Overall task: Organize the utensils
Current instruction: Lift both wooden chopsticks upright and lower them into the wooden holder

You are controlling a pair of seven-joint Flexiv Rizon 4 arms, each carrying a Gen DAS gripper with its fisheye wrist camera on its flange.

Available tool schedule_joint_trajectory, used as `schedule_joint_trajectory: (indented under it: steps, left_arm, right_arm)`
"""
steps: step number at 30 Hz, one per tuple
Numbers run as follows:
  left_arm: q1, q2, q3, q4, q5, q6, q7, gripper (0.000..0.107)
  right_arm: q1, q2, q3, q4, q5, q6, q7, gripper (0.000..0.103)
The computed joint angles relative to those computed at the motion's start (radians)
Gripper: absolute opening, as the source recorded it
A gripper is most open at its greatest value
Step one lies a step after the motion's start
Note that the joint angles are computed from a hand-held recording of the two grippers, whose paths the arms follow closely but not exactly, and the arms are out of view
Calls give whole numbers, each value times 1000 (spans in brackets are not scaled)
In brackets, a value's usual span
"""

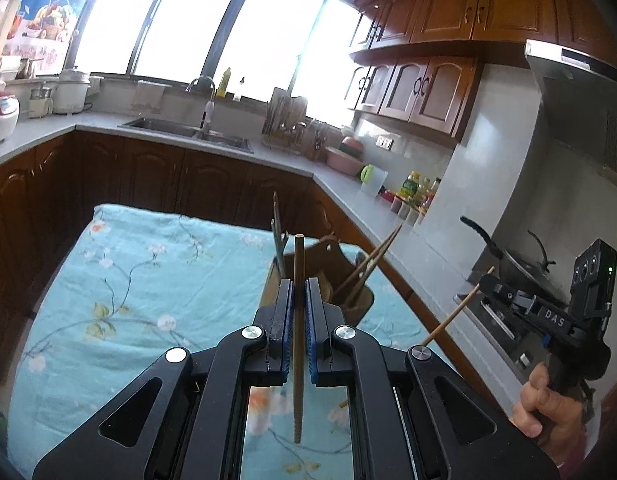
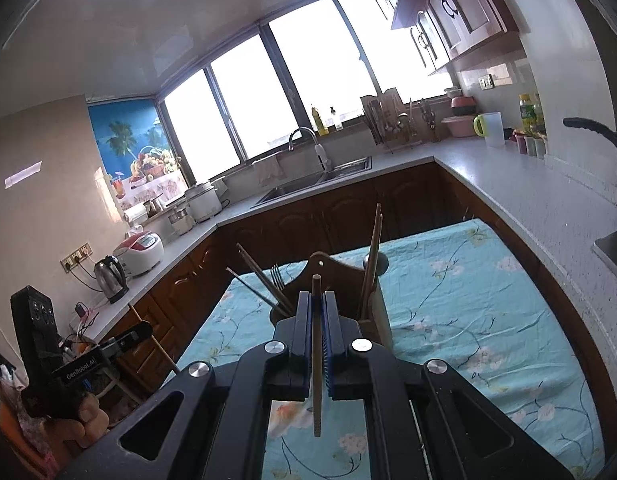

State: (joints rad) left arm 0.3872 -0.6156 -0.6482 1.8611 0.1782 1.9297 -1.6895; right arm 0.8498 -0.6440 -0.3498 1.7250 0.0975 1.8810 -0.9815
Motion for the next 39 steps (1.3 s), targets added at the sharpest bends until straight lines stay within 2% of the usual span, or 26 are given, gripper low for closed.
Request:
schedule_joint_trajectory:
  steps: [9, 19, 25, 30, 33, 39]
  left_arm:
    - [-119, -21, 100, -164, -44, 9, 23, 5]
    - [-323, -120, 283, -425, -149, 32, 65, 5]
    - [-438, -198, 403, -526, -252, -10, 117, 5]
    - [-489, -259, 456, -562, -323, 6, 140, 5]
    - [-495, -282, 463, -565, -339, 12, 150, 5]
    - [-486, -301, 444, -552, -342, -26, 174, 5]
  right_arm:
    - [26, -29, -102, -86, 14, -9, 4, 5]
    - [6, -134, -206, -280, 5, -51, 59, 5]
    - [-44, -202, -186, -350, -49, -79, 117, 5]
    - [-68, -255, -170, -376, -69, -84, 165, 5]
    - [-86, -277, -150, -386, -81, -85, 185, 5]
    - [-145, -292, -54, -398, -134, -107, 203, 5]
